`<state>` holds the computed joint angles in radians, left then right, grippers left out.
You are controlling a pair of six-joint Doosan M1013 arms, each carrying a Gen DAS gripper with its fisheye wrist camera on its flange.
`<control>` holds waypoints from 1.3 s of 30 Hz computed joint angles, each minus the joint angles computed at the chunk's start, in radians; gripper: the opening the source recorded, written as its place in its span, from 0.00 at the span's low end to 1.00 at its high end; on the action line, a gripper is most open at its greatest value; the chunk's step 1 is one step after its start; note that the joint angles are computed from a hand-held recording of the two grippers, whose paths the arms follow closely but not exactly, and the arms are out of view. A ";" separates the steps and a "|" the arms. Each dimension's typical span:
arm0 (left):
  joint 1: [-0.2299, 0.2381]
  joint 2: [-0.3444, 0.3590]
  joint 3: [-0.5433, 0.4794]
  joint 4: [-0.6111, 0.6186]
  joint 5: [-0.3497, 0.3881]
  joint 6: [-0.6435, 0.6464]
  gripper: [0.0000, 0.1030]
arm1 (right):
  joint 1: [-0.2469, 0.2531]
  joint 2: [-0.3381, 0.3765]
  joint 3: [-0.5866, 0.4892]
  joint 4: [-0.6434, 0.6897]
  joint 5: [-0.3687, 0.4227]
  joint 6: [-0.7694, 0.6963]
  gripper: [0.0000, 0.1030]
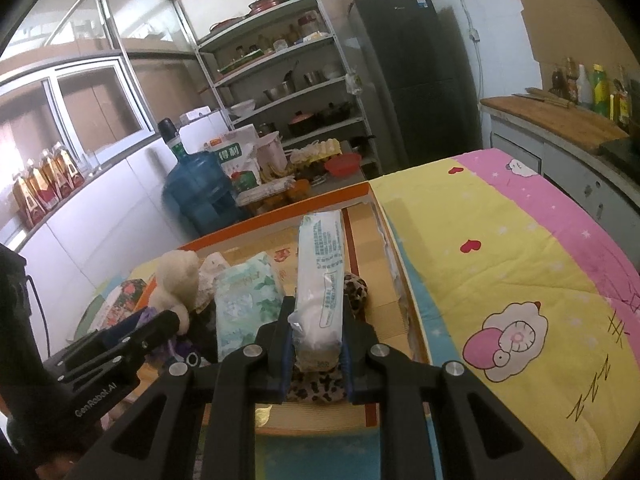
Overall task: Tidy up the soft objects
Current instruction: 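Lower and release the teddy bear with left tool while right tool releases white roll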
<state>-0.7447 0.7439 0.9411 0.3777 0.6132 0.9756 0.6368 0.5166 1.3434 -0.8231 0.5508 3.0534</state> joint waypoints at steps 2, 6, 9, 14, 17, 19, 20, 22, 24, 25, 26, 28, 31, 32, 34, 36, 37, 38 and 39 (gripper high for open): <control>-0.002 -0.003 0.007 0.014 -0.007 -0.015 0.40 | 0.000 0.004 -0.005 0.020 0.003 -0.022 0.19; -0.005 -0.008 0.017 0.036 -0.017 -0.028 0.44 | -0.005 0.005 -0.002 0.039 -0.010 -0.027 0.20; -0.005 -0.011 0.021 0.039 -0.015 -0.032 0.51 | -0.008 0.006 -0.002 0.061 -0.002 -0.029 0.29; -0.003 -0.022 0.037 0.054 -0.029 -0.054 0.53 | -0.003 0.003 -0.002 0.036 0.019 0.000 0.52; -0.002 -0.027 0.044 0.054 -0.036 -0.058 0.55 | -0.001 0.002 0.000 0.029 0.022 0.007 0.52; -0.002 -0.031 0.050 0.060 -0.041 -0.066 0.57 | 0.000 0.001 0.001 0.031 0.022 0.009 0.52; -0.002 -0.036 0.056 0.070 -0.047 -0.078 0.57 | 0.001 -0.001 0.003 0.030 0.022 0.013 0.52; 0.001 -0.041 0.064 0.075 -0.057 -0.088 0.58 | 0.003 -0.004 0.007 0.028 0.023 0.020 0.52; 0.002 -0.048 0.073 0.083 -0.064 -0.098 0.59 | 0.005 -0.006 0.010 0.021 0.027 0.031 0.52; 0.001 -0.050 0.076 0.090 -0.065 -0.104 0.59 | 0.006 -0.008 0.013 0.018 0.028 0.038 0.52; 0.000 -0.054 0.082 0.098 -0.067 -0.113 0.59 | 0.007 -0.009 0.014 0.016 0.030 0.041 0.52; -0.001 -0.060 0.089 0.106 -0.069 -0.122 0.59 | 0.011 -0.013 0.018 0.008 0.040 0.054 0.52; -0.001 -0.070 0.102 0.114 -0.074 -0.135 0.59 | 0.016 -0.019 0.024 -0.004 0.052 0.072 0.52; -0.001 -0.075 0.109 0.119 -0.077 -0.142 0.59 | 0.018 -0.021 0.026 -0.010 0.057 0.080 0.52; -0.001 -0.082 0.117 0.125 -0.082 -0.149 0.59 | 0.023 -0.027 0.032 -0.025 0.068 0.100 0.52; -0.002 -0.090 0.125 0.131 -0.088 -0.155 0.59 | 0.027 -0.031 0.036 -0.036 0.079 0.115 0.52; -0.005 -0.094 0.131 0.141 -0.091 -0.165 0.59 | 0.029 -0.034 0.039 -0.043 0.083 0.123 0.52; -0.005 -0.098 0.137 0.147 -0.095 -0.170 0.59 | 0.031 -0.037 0.042 -0.050 0.088 0.132 0.52; -0.006 -0.103 0.145 0.153 -0.100 -0.177 0.59 | 0.034 -0.041 0.045 -0.060 0.095 0.142 0.52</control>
<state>-0.7507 0.6407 1.0864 0.5304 0.5133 0.7985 0.6710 0.4761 1.3881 -0.8830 0.6454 3.1957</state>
